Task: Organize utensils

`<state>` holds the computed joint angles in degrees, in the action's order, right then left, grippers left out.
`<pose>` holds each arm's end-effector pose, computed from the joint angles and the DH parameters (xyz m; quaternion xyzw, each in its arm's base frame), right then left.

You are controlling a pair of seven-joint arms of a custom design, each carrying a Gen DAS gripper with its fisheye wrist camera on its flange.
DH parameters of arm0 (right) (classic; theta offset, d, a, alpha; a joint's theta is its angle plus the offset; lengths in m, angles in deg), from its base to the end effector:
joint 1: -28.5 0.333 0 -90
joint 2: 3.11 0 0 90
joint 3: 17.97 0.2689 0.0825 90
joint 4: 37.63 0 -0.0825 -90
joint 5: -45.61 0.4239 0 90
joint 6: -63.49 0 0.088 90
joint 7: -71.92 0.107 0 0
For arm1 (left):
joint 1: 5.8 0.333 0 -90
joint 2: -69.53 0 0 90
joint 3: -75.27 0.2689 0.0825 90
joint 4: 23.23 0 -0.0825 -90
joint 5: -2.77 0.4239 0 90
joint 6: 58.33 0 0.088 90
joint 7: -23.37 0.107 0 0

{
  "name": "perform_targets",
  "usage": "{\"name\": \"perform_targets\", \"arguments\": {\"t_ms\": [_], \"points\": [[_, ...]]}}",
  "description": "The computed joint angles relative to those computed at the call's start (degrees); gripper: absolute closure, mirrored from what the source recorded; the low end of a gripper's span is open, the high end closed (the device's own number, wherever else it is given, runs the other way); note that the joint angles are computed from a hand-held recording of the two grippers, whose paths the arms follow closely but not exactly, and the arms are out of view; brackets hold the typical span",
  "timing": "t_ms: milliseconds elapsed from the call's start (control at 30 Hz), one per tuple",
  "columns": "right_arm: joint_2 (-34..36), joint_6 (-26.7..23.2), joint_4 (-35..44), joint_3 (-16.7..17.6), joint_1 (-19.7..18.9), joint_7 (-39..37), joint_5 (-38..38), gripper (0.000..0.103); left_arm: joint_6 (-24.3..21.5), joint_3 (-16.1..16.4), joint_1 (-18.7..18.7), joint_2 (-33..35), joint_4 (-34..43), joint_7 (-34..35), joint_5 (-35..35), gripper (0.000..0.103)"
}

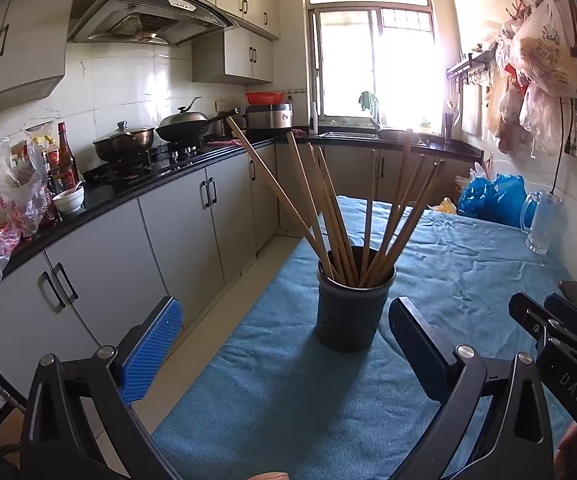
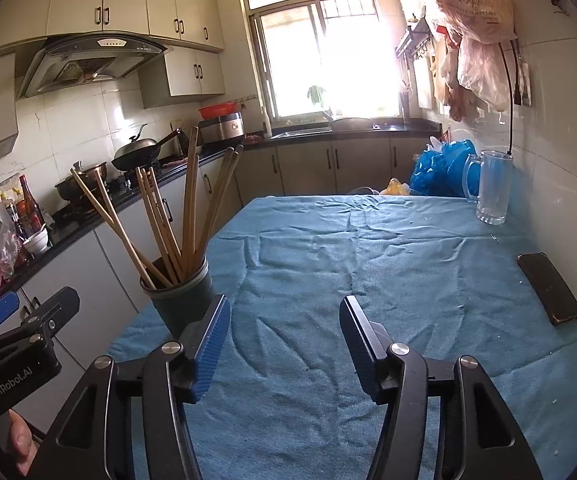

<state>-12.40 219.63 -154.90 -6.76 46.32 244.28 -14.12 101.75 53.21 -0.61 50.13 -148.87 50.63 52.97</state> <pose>0.5068 0.3235 0.5330 -0.5690 0.6403 -0.3110 0.4117 0.5196 -0.2116 0.5476 -0.6198 0.5860 -0.3438 0.3927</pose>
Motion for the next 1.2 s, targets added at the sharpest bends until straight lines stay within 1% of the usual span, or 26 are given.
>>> {"name": "perform_targets", "arguments": {"t_ms": [133,300,667,1200], "points": [[-0.11,-0.41,-0.08,0.13,-0.04,0.57,-0.56,0.041,-0.03,0.92,-1.13,0.54,-0.02,2.25,-2.48,0.0],[0.0,-1.53,0.32,0.5,0.09,1.86,-2.23,0.04,-0.47,1.24,-1.38,0.92,-0.18,3.29,-4.49,0.0],[0.9,-2.25,1.14,0.25,1.03,1.99,-3.73,0.039,-1.28,2.04,-2.25,2.02,0.08,5.78,-8.23,0.0],[2.59,-2.22,2.42,-0.46,1.93,-0.19,-2.54,0.036,-1.11,3.82,-3.53,4.16,0.83,10.64,-13.0,0.0]]}}
